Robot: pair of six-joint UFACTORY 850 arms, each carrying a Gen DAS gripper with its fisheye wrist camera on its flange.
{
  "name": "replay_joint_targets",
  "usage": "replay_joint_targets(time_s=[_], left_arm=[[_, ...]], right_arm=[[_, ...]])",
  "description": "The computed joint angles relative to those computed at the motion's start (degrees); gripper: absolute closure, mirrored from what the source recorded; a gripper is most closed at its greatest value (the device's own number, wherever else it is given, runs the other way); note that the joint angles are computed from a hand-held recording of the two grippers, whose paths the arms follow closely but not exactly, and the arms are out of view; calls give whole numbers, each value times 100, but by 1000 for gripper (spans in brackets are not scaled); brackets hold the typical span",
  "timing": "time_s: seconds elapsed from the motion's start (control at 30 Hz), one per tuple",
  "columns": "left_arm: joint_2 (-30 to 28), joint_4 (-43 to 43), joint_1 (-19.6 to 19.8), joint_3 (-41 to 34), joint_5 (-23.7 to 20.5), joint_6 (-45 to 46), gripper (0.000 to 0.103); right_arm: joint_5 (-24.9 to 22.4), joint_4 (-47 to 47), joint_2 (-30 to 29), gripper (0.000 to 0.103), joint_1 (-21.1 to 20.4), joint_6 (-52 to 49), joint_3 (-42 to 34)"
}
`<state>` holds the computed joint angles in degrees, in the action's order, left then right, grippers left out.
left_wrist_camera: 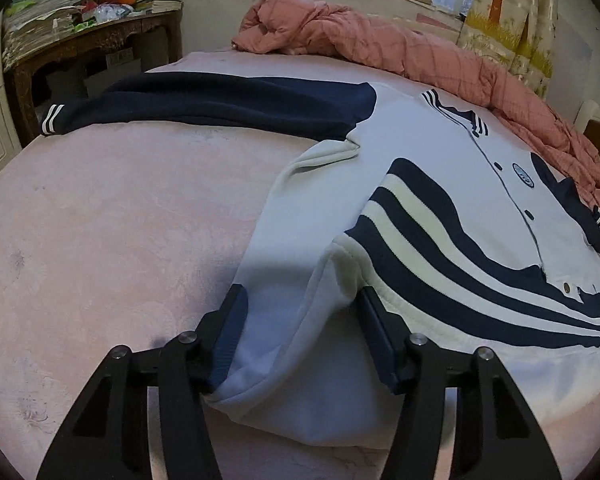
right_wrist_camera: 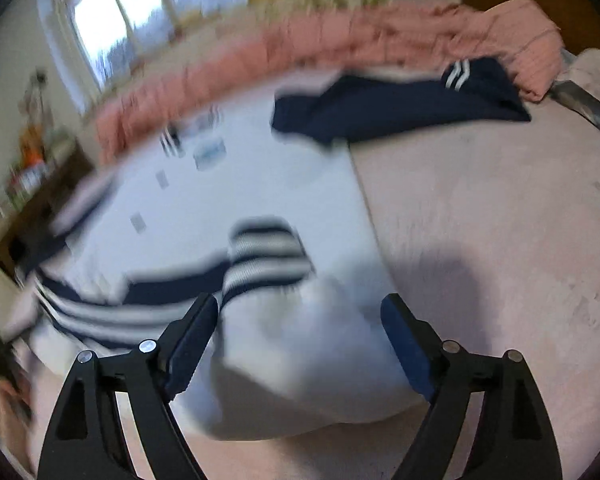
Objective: Fold large clothes
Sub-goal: 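Open both grippers and withdraw them from the folded hem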
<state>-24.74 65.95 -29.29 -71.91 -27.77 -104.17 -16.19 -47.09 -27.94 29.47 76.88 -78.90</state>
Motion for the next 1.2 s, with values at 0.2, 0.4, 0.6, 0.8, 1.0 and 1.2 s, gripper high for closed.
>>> replay_joint_targets(time_s=[0.2, 0.4, 0.6, 0.8, 1.0, 1.2], left_arm=[[-70, -136, -31, -97, -157, 230, 46], [-59, 76, -102, -93, -222, 51, 46], [401, 2076, -398, 378, -431, -1593, 44], [969, 3791, -887, 957, -1170, -3048, 14], [1126, 4226, -1354, 1161, -2245, -3148, 0], [1042, 4284, -1557, 1108, -2429, -2957, 0]], right_arm=[[-1214, -487, -513, 18, 172, 342, -664], [-1259, -1045, -371, 18, 175, 1043, -482], [-2220, -3045, -47, 18, 689, 2438, -132], [-2671, -4466, 380, 0, 1182, 3566, 312], [-2888, -4851, 564, 0, 1438, 3997, 481], [-3287, -4608, 456, 0, 1681, 3603, 513]])
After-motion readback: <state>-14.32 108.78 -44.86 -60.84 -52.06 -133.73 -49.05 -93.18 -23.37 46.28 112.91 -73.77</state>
